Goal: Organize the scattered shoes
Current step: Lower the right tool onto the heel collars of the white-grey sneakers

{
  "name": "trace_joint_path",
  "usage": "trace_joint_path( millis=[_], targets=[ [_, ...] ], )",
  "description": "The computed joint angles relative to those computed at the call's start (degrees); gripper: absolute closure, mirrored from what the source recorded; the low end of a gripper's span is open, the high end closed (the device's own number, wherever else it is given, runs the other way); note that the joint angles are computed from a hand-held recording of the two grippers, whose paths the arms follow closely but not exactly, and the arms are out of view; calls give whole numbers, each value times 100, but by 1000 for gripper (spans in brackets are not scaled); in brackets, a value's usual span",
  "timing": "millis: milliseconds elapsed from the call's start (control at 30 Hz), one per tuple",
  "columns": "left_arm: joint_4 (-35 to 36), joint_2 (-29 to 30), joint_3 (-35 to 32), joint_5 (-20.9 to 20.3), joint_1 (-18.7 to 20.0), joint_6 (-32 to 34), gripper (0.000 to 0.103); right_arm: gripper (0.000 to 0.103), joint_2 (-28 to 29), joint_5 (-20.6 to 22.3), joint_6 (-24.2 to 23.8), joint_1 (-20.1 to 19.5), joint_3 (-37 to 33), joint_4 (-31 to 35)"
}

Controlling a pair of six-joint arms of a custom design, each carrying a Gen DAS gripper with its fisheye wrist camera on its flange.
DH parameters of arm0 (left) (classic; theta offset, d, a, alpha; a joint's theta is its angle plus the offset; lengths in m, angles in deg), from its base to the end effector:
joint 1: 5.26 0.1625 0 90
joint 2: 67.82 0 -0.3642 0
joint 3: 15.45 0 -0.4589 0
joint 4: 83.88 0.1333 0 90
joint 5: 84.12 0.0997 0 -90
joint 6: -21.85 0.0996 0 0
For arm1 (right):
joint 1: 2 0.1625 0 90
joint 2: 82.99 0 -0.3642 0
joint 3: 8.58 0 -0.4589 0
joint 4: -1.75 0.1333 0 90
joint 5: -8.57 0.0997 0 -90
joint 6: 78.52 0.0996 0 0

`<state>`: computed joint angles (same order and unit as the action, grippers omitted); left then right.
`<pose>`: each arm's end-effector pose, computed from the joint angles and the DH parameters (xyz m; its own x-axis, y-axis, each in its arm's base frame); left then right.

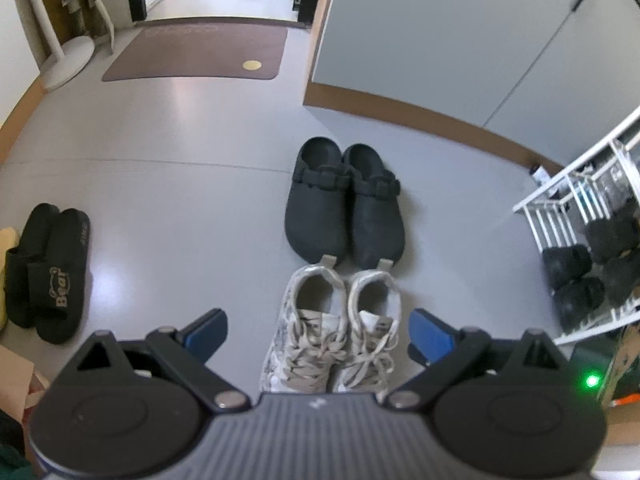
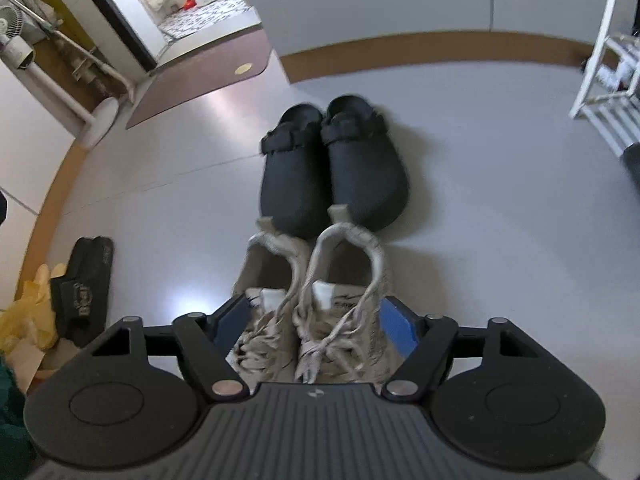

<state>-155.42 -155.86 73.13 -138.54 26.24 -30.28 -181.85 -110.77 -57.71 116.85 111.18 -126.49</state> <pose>-0.3598 -0.4448 0.4131 -0.7981 0.0965 -0.5947 0.2869 0.9288 -0.2344 0.3122 -0.3916 0.3055 -0.9432 0.0234 0.3313 -0.1342 0.8855 -0.4448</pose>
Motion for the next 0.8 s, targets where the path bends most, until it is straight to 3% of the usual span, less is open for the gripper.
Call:
trace_joint_path(
  millis=[67, 167, 467, 567, 633, 800],
  targets=[
    [49, 31, -18, 17, 2, -12, 4, 37, 21, 121, -90, -61, 167, -360],
    [-2, 33, -6, 52, -30, 70, 4, 37, -33, 532, -270, -236, 646, -1472],
    [8, 109, -60, 81, 27, 167, 4, 39, 479, 334, -822, -204, 1035, -2903],
    [-2, 138, -81, 57, 100, 137, 4, 39, 520, 413, -878, -300, 1183, -3357],
    [-19, 143, -75, 47, 120, 158, 4, 39, 618, 243, -900, -321, 1270, -3705],
    [-34, 169, -83, 9, 150, 200, 4, 51, 941, -2, -1084, -356, 1342, -4316]
  ],
)
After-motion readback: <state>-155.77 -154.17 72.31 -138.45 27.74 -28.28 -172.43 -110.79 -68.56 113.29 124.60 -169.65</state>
